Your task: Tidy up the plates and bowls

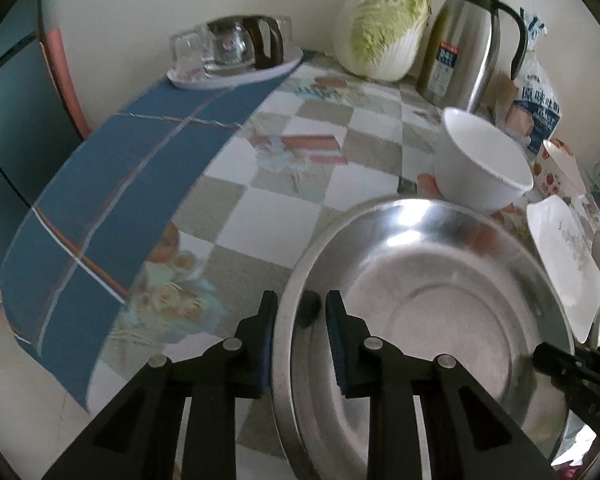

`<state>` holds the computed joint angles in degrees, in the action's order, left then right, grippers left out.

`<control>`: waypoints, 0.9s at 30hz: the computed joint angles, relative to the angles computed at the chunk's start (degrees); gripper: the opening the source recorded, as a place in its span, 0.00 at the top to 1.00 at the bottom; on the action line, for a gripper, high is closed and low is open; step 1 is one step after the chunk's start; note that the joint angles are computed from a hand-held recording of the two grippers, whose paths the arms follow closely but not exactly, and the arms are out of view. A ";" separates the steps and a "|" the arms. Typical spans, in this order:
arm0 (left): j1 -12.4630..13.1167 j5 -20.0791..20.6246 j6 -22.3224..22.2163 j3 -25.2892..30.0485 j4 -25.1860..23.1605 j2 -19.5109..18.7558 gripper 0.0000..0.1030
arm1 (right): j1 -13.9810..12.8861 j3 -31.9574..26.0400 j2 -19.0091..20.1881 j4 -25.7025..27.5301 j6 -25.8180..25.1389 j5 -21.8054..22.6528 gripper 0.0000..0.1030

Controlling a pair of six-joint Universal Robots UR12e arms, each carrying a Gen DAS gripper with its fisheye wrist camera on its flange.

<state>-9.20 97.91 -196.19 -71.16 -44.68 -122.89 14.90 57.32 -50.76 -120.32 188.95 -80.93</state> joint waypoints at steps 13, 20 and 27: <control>-1.44 4.38 1.54 1.84 0.29 2.13 0.75 | -0.94 2.46 -2.34 -5.81 0.39 4.32 0.81; -3.01 7.05 3.78 6.47 -0.28 0.99 0.75 | -2.15 3.68 -3.68 -11.42 3.49 5.31 0.81; -4.99 7.80 5.99 13.63 -2.20 -2.24 0.75 | -4.31 5.92 -5.51 -17.16 7.90 6.16 0.81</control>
<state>-14.19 105.72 -190.19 -57.53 -46.88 -125.13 10.60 63.24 -56.27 -137.49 196.84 -74.77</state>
